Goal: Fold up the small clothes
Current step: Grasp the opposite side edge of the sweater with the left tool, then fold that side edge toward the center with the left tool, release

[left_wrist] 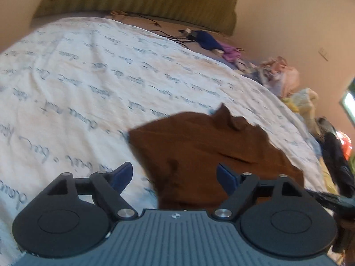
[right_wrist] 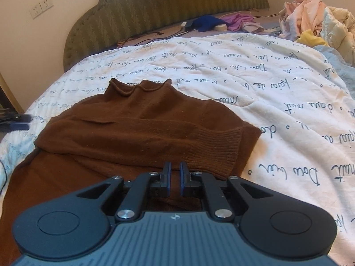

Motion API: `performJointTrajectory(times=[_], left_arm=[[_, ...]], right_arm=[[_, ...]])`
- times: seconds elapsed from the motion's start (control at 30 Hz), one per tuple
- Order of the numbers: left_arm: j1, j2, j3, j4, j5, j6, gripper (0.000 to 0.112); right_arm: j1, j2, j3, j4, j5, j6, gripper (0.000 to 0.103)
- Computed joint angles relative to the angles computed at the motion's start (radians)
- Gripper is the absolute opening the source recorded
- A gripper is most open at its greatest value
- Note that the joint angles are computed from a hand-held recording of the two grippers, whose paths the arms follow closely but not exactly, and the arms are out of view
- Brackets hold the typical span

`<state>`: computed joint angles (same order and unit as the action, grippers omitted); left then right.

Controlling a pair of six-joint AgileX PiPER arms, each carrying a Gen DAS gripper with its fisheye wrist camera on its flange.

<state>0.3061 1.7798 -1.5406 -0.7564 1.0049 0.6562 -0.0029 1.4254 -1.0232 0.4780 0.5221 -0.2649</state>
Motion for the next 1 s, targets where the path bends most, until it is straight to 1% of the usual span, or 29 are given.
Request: performJointTrajectory(times=[0.03,0.07,0.1,0.13,0.2,0.23,0.27,0.3,0.33,0.37,0.4,0.43,0.47,0.53,0.57,0.63,0.7,0.77,0.83,0.9,1.0], left_arm=[[-0.004,-0.03,0.05,0.0,-0.013,0.012,0.08],[0.002,-0.041,0.086,-0.03,-0.011,0.031,0.08],[0.016,-0.034,0.103,-0.075,0.018,0.065,0.08],[0.008,-0.026,0.113,-0.083,0.018,0.06,0.08],[-0.015,-0.035,0.141,-0.038,-0.023,-0.001,0.079],[-0.025,-0.038,0.153,-0.03,-0.044,0.022,0.079],[-0.056,-0.058,0.177,0.019,-0.099,0.031,0.075],[-0.098,-0.075,0.193,0.104,-0.158,0.008,0.066],[-0.139,-0.085,0.209,0.193,-0.212,-0.024,0.046],[-0.172,-0.093,0.224,0.276,-0.252,-0.056,0.032],[-0.2,-0.103,0.248,0.361,-0.305,-0.092,0.028],[-0.218,-0.107,0.265,0.416,-0.346,-0.113,0.017],[-0.223,-0.108,0.279,0.442,-0.38,-0.111,0.01],[-0.208,-0.101,0.28,0.393,-0.39,-0.079,0.007],[-0.21,-0.108,0.293,0.398,-0.419,-0.082,0.007],[-0.234,-0.132,0.334,0.464,-0.489,-0.128,0.006],[-0.238,-0.145,0.35,0.504,-0.496,-0.175,0.006],[-0.241,-0.197,0.414,0.542,-0.547,-0.194,0.006],[-0.228,-0.263,0.493,0.523,-0.593,-0.153,0.006],[-0.233,-0.307,0.563,0.596,-0.648,-0.196,0.006],[-0.217,-0.3,0.597,0.643,-0.657,-0.258,0.009]], right_arm=[[-0.007,-0.001,0.003,0.027,0.006,-0.021,0.008],[-0.012,-0.002,0.007,0.047,0.006,-0.037,0.008],[-0.01,-0.006,0.011,0.047,0.002,-0.034,0.008],[-0.008,-0.008,0.014,0.052,0.001,-0.038,0.008],[-0.005,-0.013,0.02,0.067,0.0,-0.048,0.008],[-0.001,-0.02,0.027,0.07,-0.004,-0.049,0.008],[0.0,-0.026,0.032,0.078,-0.003,-0.056,0.008],[0.002,-0.031,0.036,0.087,-0.001,-0.066,0.008],[0.004,-0.035,0.039,0.086,-0.002,-0.068,0.008],[0.007,-0.038,0.041,0.074,-0.004,-0.057,0.008],[0.009,-0.039,0.041,0.066,-0.005,-0.047,0.008],[0.008,-0.041,0.042,0.066,-0.005,-0.042,0.008],[0.006,-0.044,0.044,0.076,-0.005,-0.047,0.008],[0.003,-0.05,0.049,0.089,-0.005,-0.055,0.008],[0.004,-0.054,0.054,0.094,-0.007,-0.058,0.008],[0.005,-0.058,0.059,0.097,-0.007,-0.057,0.008],[0.008,-0.063,0.065,0.091,-0.012,-0.048,0.008],[0.002,-0.067,0.072,0.095,-0.014,-0.052,0.008],[-0.014,-0.074,0.086,0.124,-0.019,-0.074,0.008],[-0.032,-0.072,0.091,0.152,-0.016,-0.099,0.008],[-0.042,-0.063,0.09,0.152,-0.01,-0.104,0.008]])
